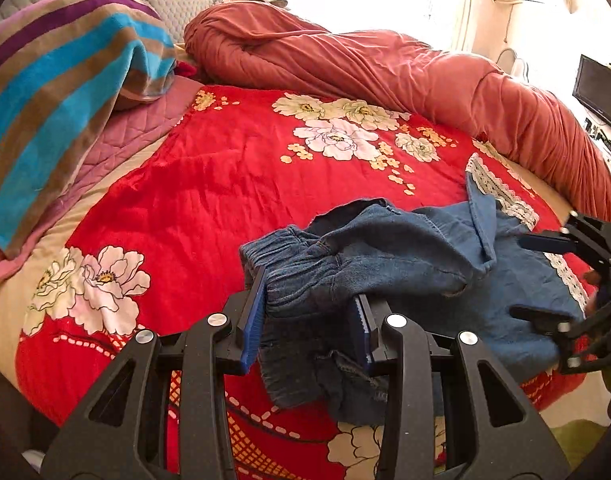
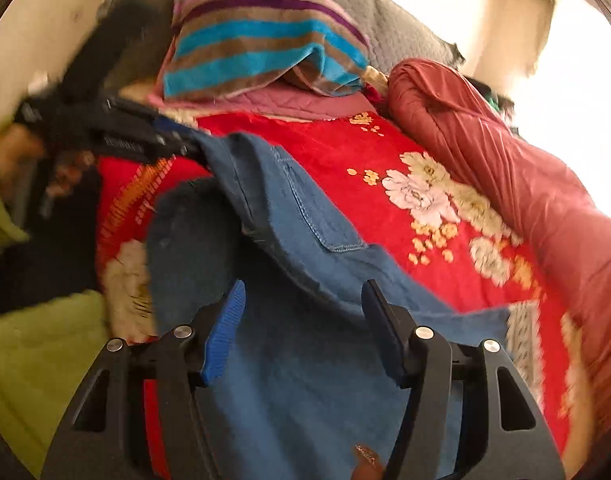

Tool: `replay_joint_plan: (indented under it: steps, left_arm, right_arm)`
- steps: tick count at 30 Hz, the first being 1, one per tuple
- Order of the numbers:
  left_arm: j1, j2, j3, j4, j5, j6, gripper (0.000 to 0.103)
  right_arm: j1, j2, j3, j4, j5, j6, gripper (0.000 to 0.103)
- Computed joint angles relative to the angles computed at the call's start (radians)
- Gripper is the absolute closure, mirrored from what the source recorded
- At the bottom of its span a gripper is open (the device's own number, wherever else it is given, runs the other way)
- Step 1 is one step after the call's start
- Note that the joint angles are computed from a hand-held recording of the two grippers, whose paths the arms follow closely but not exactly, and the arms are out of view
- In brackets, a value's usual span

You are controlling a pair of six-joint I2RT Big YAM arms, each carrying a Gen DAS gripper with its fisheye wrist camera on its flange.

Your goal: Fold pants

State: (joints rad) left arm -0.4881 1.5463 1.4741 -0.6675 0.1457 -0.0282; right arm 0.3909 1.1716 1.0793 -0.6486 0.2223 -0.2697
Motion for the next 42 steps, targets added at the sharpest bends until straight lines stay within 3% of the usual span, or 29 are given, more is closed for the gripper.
replay_joint_plan:
  steps: [3, 4, 5, 6, 12, 15, 19, 26, 33, 42]
  left_arm:
    - [0.001, 0.001, 0.002, -0.002, 0.005, -0.005, 0.074]
    - [0.001, 0.002, 0.004, -0.003, 0.009, -0.008, 0.074]
    - [0.002, 0.004, 0.005, -0.005, 0.014, -0.011, 0.074]
    - [0.004, 0.004, 0.006, -0.007, 0.018, -0.015, 0.074]
    - [0.009, -0.007, 0.006, -0.019, 0.027, -0.007, 0.073]
    - [0.006, -0.017, 0.001, -0.033, 0.022, 0.014, 0.072]
    - [0.002, -0.027, -0.013, -0.067, 0.004, 0.035, 0.071]
    - [0.017, -0.035, -0.053, -0.116, 0.003, 0.025, 0.071]
    - [0.029, -0.048, -0.082, -0.152, 0.002, 0.011, 0.061]
    - [0.037, -0.167, -0.124, -0.107, -0.033, -0.077, 0.065]
  right_arm:
    - [0.007, 0.091, 0.031, -0.003, 0.110, -0.096, 0.042]
    - [0.007, 0.121, 0.043, -0.010, 0.155, -0.110, 0.051]
    - [-0.004, 0.141, 0.059, -0.037, 0.147, -0.098, 0.067]
    - [-0.020, 0.148, 0.076, -0.070, 0.099, -0.070, 0.102]
    - [-0.085, 0.025, 0.066, -0.111, -0.174, 0.046, 0.101]
    - [-0.071, -0.032, 0.047, -0.131, -0.251, 0.046, 0.101]
    - [-0.013, -0.043, 0.014, -0.165, -0.267, 0.052, 0.101]
    - [0.015, -0.013, -0.018, -0.153, -0.317, 0.106, 0.101]
    - [0.027, 0.009, -0.047, -0.147, -0.317, 0.140, 0.099]
    - [0.014, -0.021, -0.063, -0.141, -0.362, 0.129, 0.095]
